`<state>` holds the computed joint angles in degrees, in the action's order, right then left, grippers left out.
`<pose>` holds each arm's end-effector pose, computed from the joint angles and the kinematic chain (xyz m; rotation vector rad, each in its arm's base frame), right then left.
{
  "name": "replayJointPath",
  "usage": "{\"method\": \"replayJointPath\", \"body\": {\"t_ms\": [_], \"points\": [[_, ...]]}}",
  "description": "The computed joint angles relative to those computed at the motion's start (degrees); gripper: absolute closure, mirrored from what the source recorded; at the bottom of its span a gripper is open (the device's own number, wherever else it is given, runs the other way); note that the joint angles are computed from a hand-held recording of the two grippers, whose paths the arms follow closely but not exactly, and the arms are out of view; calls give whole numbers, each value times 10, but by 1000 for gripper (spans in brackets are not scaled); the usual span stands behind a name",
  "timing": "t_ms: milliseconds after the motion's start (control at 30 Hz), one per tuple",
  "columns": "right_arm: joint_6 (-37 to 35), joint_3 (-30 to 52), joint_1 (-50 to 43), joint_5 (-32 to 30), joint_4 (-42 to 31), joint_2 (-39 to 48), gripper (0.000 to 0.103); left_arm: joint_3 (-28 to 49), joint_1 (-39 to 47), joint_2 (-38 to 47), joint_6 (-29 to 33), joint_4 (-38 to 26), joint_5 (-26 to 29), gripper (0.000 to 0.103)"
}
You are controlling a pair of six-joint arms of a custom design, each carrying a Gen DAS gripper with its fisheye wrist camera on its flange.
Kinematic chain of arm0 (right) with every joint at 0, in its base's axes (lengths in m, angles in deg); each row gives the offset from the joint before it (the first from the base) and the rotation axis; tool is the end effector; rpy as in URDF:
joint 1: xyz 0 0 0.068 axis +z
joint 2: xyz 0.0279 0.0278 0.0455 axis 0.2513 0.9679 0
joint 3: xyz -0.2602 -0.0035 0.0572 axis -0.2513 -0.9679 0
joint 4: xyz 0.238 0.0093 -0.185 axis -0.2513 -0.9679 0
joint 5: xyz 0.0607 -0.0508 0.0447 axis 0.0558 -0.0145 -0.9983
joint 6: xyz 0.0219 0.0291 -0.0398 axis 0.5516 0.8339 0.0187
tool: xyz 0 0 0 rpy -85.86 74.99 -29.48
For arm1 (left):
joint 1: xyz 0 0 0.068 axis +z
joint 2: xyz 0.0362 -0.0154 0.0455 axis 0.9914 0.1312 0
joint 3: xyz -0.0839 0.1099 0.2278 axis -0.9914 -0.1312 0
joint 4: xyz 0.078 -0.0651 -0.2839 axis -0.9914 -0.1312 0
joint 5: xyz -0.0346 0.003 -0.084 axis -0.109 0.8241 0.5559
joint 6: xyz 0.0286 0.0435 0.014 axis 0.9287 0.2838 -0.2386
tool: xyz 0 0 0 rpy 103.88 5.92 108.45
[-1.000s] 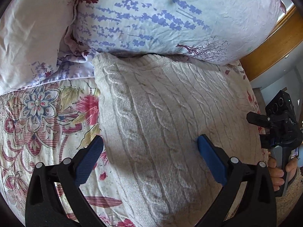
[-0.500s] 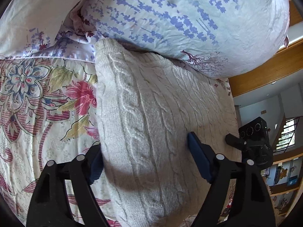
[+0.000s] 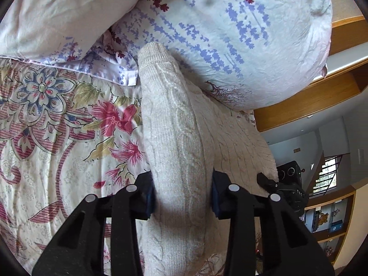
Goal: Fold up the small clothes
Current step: 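Fold the held side over the sweater with the right gripper, then lay the folded side flat and open the right gripper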
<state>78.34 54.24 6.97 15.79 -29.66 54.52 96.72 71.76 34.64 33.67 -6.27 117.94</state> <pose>0.2341 -0.0016 0.1227 0.7218 2.0799 1.5906 0.3627 -0.0940 0.2102 0.2903 2.6520 -1.1589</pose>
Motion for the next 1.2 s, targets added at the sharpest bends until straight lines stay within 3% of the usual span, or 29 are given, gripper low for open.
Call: {"method": "replayJointPath", "body": {"t_ms": [133, 167, 233, 400, 467, 533, 600, 633, 667, 733, 800, 900, 1033, 1067, 1100, 1167, 1200], "points": [[56, -1, 62, 29, 75, 10, 72, -4, 66, -41, 68, -68, 29, 67], [67, 5, 80, 37, 93, 18, 72, 13, 108, -44, 122, -125, 42, 67], [76, 28, 113, 54, 108, 36, 72, 36, 149, -47, 173, -177, 51, 67], [37, 101, 190, 97, 70, 71, 72, 90, 240, -27, 277, -283, 78, 65], [7, 129, 219, 118, 29, 98, 72, 106, 269, -5, 316, -311, 64, 64], [-13, 158, 245, 136, -12, 148, 72, 100, 282, 17, 321, -306, 30, 63], [-47, 197, 269, 162, -88, 202, 72, 68, 278, 30, 288, -259, -21, 62], [-36, 193, 274, 164, -72, 218, 71, 57, 286, 40, 285, -244, -28, 57], [-12, 180, 273, 161, -39, 220, 70, 53, 300, 50, 289, -245, -9, 56], [-34, 181, 262, 161, -93, 193, 65, 51, 316, 47, 288, -247, 11, 56], [-73, 184, 248, 182, -159, 150, 59, 42, 326, 10, 293, -228, -2, 56], [-58, 159, 210, 194, -148, 102, 56, 55, 351, -41, 333, -236, 12, 55], [-43, 190, 168, 178, -133, 139, 56, 17, 345, -153, 409, -237, 20, 35], [-48, 207, 169, 177, -138, 154, 56, -5, 335, -182, 427, -238, 10, 34], [-70, 215, 162, 166, -150, 162, 57, -33, 305, -211, 417, -223, -8, 34], [-111, 266, 192, 205, -209, 185, 93, -82, 264, -249, 414, -202, -48, 34], [-125, 285, 214, 245, -238, 182, 93, -102, 245, -257, 403, -188, -63, 34]]}}
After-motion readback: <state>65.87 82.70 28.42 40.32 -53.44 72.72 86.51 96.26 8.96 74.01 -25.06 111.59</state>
